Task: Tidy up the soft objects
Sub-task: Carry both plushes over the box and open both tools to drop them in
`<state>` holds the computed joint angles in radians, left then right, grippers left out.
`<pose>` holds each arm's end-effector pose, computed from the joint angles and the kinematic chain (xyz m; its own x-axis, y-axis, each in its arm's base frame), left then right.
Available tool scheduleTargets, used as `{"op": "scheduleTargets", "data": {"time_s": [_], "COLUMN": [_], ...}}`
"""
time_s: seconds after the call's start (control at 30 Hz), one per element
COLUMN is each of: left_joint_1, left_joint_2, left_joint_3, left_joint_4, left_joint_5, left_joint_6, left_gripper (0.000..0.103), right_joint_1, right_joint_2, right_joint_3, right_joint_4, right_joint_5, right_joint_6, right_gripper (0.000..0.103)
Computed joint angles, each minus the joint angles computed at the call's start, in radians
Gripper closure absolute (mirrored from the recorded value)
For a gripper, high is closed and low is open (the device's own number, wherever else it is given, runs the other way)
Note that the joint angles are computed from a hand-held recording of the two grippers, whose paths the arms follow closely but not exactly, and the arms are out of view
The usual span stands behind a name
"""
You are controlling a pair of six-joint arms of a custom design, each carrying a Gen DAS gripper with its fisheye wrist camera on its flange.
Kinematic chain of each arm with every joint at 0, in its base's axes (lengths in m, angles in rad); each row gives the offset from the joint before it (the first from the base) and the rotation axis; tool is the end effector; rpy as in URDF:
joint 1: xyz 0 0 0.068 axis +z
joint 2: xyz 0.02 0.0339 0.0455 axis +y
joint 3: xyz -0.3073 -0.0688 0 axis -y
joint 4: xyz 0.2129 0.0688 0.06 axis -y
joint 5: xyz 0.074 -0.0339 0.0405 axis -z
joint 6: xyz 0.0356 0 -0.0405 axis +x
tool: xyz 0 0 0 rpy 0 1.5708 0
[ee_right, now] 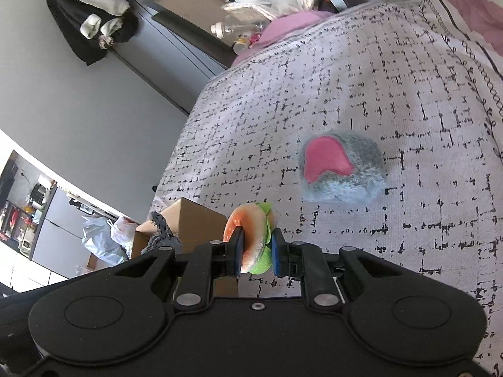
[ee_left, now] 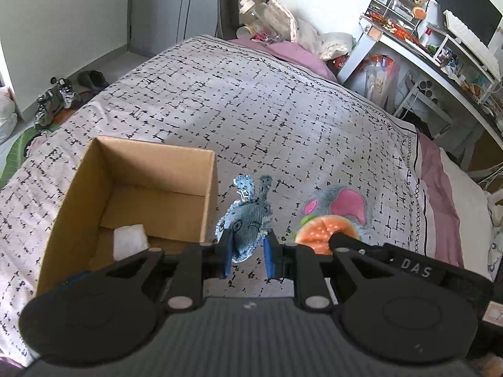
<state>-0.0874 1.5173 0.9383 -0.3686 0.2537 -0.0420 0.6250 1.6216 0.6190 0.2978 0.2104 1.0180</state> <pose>0.2761 -0.0332 0.2660 -0.8179 0.0309 -0.5746 0.1963 0.9536 -0.2281 0.2344 0.1599 0.2027 -0.6530 0.5551 -0.5151 0.2145 0.7879 0.5772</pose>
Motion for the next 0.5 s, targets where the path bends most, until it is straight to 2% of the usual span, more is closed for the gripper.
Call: {"op": "scheduleTargets", "data": {"time_s": [0.23,0.5], "left_joint_1": [0.022,0.09], "left_joint_2": [-0.029,-0.053], "left_joint_3": [-0.004,0.007], "left_joint_4": [-0.018,-0.043], "left_joint_5": [0.0,0.031], "left_joint_6": [0.015,0.049], "left_gripper": [0.084,0.084], "right_joint_1": [0.032,0.094], "right_joint_2": [-0.02,-0.017], "right_joint_3": [0.016,0.063], "right_joint_4": [-0.045,-0.082], "right_joint_5": [0.046,0.148], "right_joint_6": [-0.004,-0.031], "right_gripper": [0.085,0.085]}}
